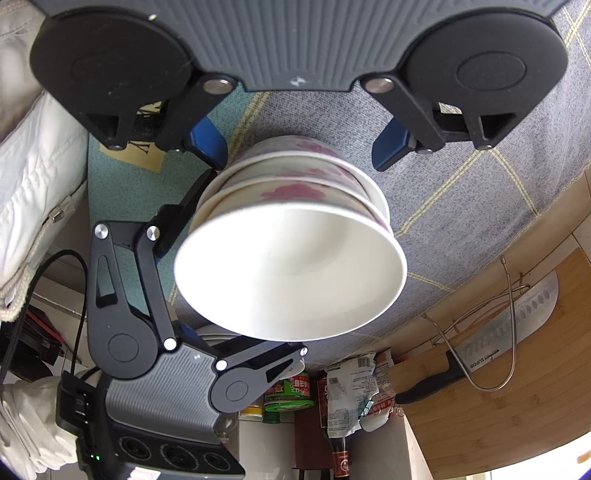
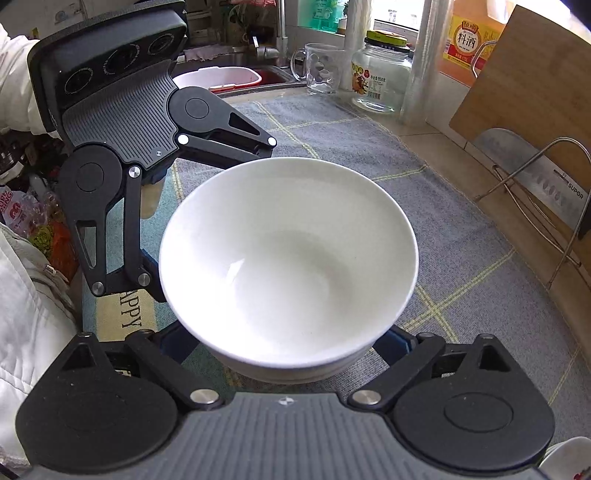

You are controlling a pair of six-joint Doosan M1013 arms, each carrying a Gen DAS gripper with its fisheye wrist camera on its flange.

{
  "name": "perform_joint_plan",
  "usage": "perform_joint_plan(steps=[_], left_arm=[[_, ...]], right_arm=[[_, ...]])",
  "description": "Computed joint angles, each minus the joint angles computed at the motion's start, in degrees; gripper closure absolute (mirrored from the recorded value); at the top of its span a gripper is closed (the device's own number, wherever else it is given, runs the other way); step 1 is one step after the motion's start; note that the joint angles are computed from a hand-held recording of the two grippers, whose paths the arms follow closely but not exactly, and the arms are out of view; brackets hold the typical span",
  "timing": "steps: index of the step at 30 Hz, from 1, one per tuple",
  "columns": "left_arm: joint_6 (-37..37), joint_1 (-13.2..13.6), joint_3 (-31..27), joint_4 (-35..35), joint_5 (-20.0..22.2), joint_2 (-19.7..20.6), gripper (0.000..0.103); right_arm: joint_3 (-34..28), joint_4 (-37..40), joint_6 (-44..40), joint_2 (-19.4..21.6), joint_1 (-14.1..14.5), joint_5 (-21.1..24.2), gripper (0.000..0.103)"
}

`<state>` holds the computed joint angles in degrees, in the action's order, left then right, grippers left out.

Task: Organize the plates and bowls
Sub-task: 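Lift and carry the bowl stack with both tools over the floral plate stack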

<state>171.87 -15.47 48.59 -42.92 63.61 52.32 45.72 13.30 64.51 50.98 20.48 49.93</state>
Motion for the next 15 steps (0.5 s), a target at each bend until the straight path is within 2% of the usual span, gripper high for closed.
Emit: perform_joint_plan(steps=[7,15], left_arm=[[0.4,0.0,-5.7,1.0,6.1,2.8,0.019],[1.0,0.3,-9.6,0.6,10.2,4.9,0.019]], right_arm=[[1.0,-0.5,1.0,-0.6,0.0,-0.7,0.007],[0.5,-1.6,2.8,-0.5,0.2,0.5,0.007]])
